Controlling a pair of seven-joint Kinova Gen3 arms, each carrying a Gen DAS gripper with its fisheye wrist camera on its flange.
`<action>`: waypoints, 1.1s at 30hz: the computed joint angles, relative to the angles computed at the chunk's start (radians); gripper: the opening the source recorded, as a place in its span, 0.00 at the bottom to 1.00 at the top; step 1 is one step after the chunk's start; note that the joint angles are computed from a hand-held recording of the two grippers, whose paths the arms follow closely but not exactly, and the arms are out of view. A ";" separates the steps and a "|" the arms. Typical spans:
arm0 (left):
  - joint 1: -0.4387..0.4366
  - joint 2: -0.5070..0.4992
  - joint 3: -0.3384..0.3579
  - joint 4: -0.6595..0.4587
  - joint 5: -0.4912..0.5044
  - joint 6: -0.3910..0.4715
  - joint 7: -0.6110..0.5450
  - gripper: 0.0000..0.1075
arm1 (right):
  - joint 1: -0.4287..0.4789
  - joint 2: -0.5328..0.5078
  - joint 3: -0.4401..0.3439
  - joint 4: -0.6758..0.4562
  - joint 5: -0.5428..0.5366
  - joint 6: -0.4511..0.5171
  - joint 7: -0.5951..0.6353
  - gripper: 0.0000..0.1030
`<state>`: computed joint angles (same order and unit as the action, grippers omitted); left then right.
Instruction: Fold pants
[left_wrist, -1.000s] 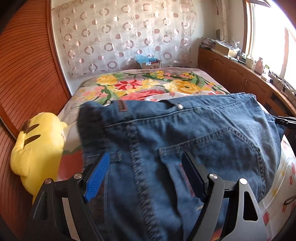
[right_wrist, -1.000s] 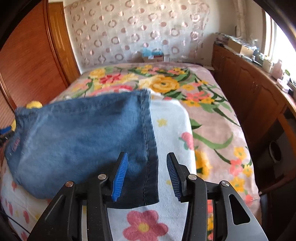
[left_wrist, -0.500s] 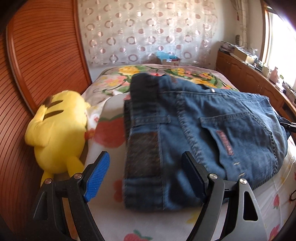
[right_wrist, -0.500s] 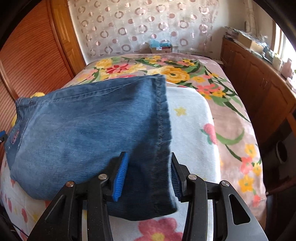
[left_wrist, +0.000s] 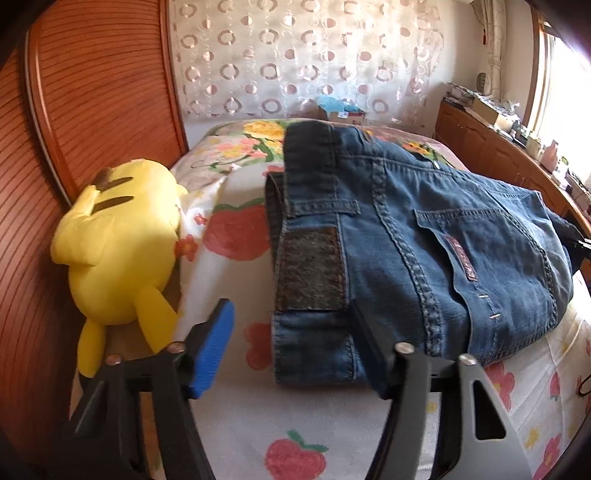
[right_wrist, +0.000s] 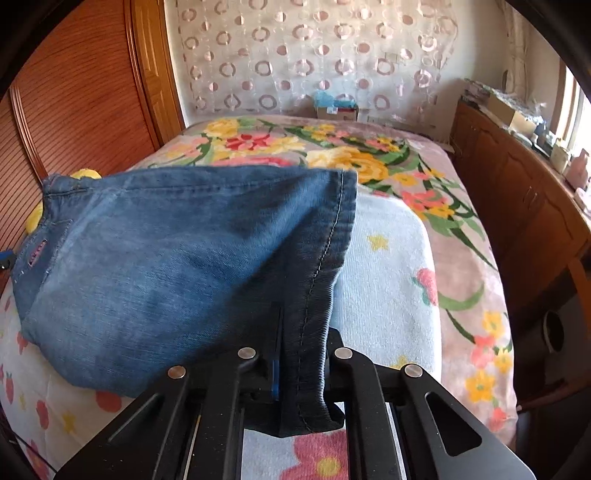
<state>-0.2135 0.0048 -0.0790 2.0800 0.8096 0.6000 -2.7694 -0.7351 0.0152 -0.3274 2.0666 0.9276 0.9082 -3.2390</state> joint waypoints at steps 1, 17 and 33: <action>0.002 0.004 0.002 -0.001 -0.008 0.005 0.010 0.52 | -0.008 0.000 -0.007 0.006 0.014 0.011 -0.020 0.10; 0.078 -0.114 -0.039 0.026 -0.050 -0.021 0.009 0.11 | -0.124 -0.044 -0.110 0.057 0.115 0.189 -0.229 0.08; 0.075 -0.292 -0.268 0.066 -0.011 0.172 -0.150 0.07 | -0.435 -0.010 -0.298 0.065 0.028 0.576 -0.499 0.07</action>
